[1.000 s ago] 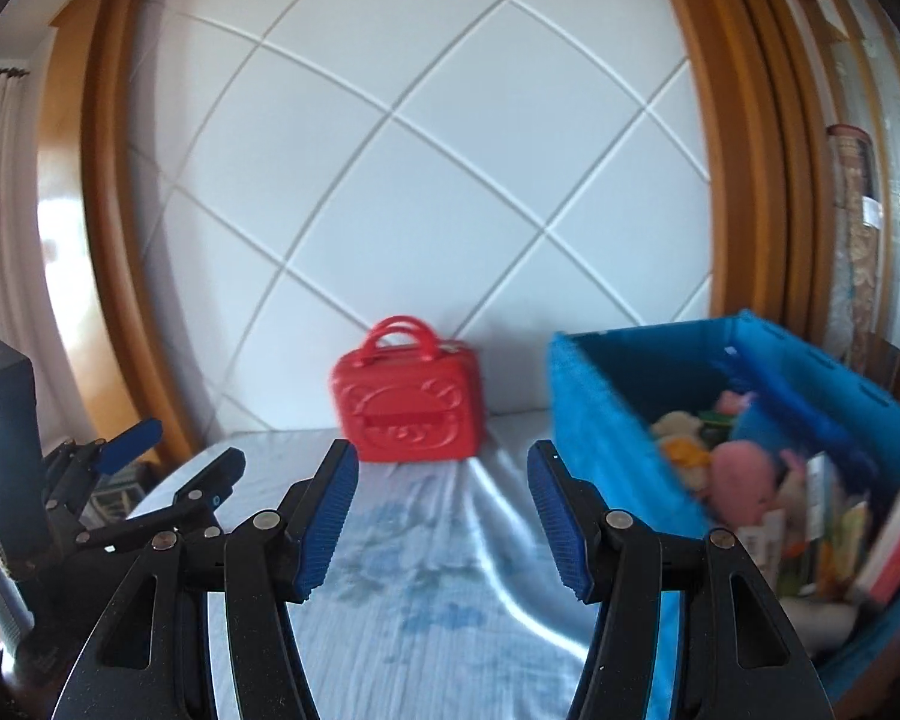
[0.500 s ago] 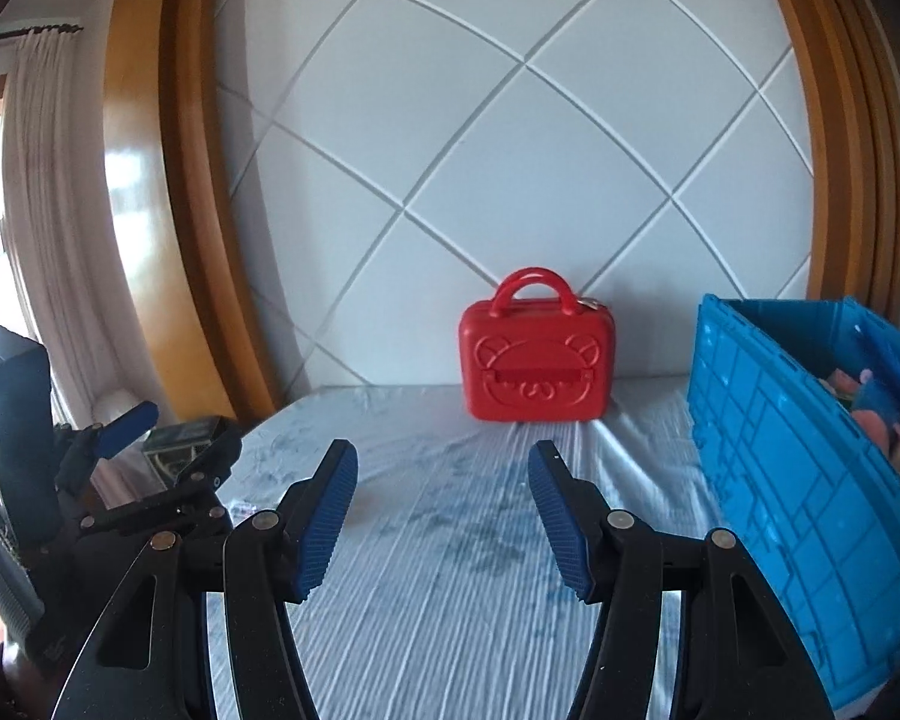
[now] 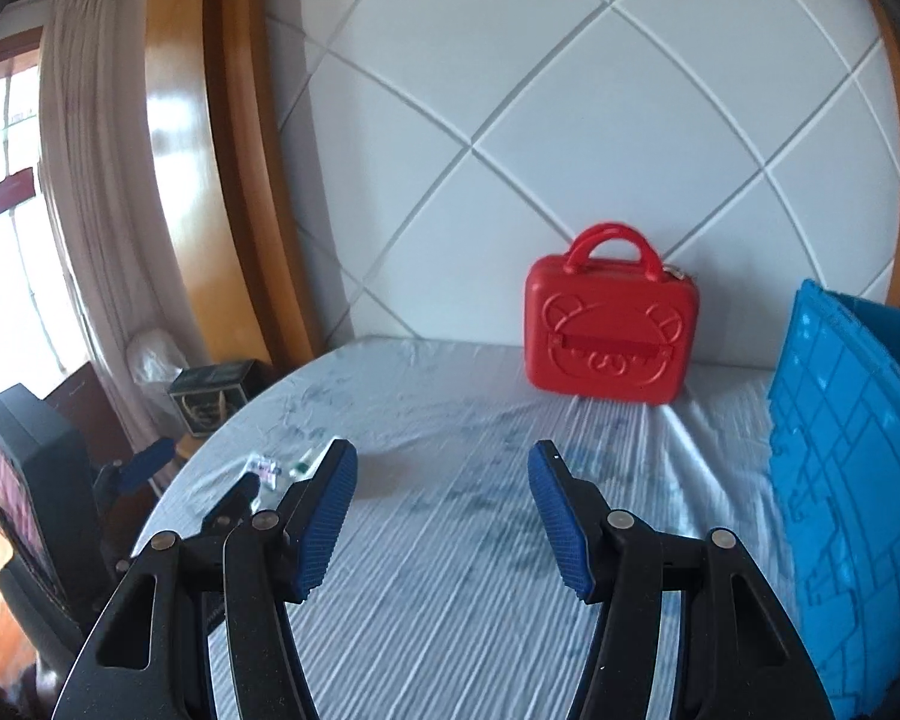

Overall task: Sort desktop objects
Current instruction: 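Withdraw both tools and approach the wet-wipe packs and paper tube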

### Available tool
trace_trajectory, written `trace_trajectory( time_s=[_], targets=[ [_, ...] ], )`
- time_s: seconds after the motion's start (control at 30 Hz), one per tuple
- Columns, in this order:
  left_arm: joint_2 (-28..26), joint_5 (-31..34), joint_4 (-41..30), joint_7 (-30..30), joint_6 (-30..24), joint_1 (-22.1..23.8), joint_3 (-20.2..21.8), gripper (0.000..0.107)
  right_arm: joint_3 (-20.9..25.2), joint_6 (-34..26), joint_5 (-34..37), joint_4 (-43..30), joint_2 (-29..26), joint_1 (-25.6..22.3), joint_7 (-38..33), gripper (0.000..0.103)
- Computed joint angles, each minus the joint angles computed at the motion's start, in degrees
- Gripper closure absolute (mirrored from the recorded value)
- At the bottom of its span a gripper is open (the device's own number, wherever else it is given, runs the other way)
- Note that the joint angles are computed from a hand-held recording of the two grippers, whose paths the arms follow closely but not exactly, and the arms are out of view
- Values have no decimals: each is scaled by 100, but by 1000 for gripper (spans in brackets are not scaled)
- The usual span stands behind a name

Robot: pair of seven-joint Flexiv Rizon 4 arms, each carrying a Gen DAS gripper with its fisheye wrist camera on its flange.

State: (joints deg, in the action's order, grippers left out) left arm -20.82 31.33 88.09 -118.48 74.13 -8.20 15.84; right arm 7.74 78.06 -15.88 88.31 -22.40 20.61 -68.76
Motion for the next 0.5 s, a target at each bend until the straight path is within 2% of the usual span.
trace_trajectory(
  time_s=[0.07,0.27,0.3,0.43,0.5],
  targets=[
    [-87,146,108,-89,-29,3,126,38,181,-286,88,-302,-259,-50,-279,43],
    [-279,-260,754,373,309,616,135,38,581,-931,523,-1272,-1024,20,-1000,43],
    [-324,-369,810,531,307,729,128,38,571,-1056,571,-1462,-1161,89,-1039,43],
    [-511,-1268,1033,1654,603,1528,-371,38,522,-1643,741,-2395,-1792,438,-1028,43],
    [-671,-1516,947,2083,682,1732,-463,38,420,-1940,738,-3012,-2202,673,-943,43]
  ],
)
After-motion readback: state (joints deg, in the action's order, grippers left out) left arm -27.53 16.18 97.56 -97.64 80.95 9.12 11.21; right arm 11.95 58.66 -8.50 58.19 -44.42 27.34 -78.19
